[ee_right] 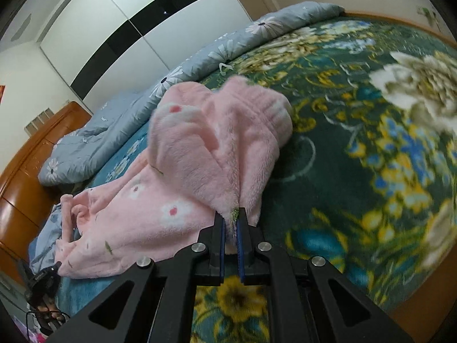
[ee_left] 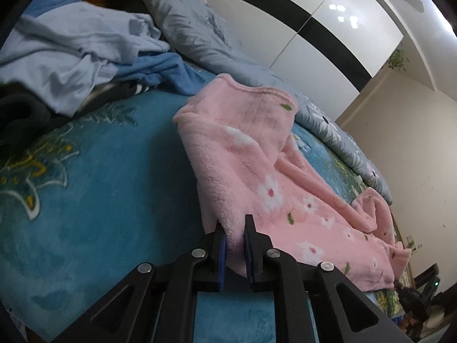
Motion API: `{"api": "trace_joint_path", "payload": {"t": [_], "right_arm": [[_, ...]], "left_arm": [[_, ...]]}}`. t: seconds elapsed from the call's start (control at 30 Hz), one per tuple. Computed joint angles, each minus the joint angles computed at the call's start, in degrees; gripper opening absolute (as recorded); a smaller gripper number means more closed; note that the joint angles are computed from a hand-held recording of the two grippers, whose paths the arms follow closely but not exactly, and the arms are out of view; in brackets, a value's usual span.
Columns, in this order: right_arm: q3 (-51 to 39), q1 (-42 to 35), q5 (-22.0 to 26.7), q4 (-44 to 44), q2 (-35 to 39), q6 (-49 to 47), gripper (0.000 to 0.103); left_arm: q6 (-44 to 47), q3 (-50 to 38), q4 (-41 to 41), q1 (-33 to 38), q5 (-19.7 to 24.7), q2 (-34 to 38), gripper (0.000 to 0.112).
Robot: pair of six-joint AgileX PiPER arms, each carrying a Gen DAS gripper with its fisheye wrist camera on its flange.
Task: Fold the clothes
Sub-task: 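Hold the garment with the left gripper while the right gripper regrasps the fabric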
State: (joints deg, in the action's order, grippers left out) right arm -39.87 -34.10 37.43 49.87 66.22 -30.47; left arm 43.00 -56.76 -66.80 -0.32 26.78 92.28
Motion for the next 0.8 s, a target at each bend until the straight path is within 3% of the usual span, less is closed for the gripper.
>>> {"api": "trace_joint_path", "payload": {"t": [0.1, 0.2, 0.23, 0.33, 0.37, 0.5, 0.67, 0.8], "right_arm": [[0.7, -1.2, 1.6, -0.5, -1.2, 0.3, 0.009], [-1.2, -0.5, 2.8, -4.5, -3.7, 4.6, 0.012], [-1.6, -0.5, 3.2, -4.7, -4.5, 4.9, 0.017], [-2.4, -0.9, 3.2, -2.1, -6.5, 4.5, 0.047], [-3.5, -0.7, 2.6, -1.1, -5.5, 4.9, 0.049], [-12.6, 1.4, 0.5, -2.6, 3.4, 17.1, 0.049], [-20.7, 0.1, 2.5, -8.2, 11.3, 34.6, 0.049], [-25.4, -1.1, 5.3, -14.3, 15.4, 43.1, 0.049]], "left_arm": [[-1.4, -0.4, 1.3, 0.7, 1.2, -0.2, 0.015], [-4.1, -1.7, 4.6, 1.5, 2.8, -0.6, 0.026], [-4.8, -2.2, 5.5, 2.0, 3.5, -0.7, 0.033], [-5.7, -4.4, 4.3, 4.8, 5.1, 0.2, 0.053], [-7.9, -6.1, 5.0, 5.5, 5.4, 1.1, 0.056], [-23.2, -19.8, 13.4, 7.2, 10.6, 9.6, 0.058], [-41.0, -38.2, 25.4, 6.3, 18.1, 21.5, 0.058], [-45.7, -49.2, 29.4, 5.3, 23.6, 28.6, 0.058]]}}
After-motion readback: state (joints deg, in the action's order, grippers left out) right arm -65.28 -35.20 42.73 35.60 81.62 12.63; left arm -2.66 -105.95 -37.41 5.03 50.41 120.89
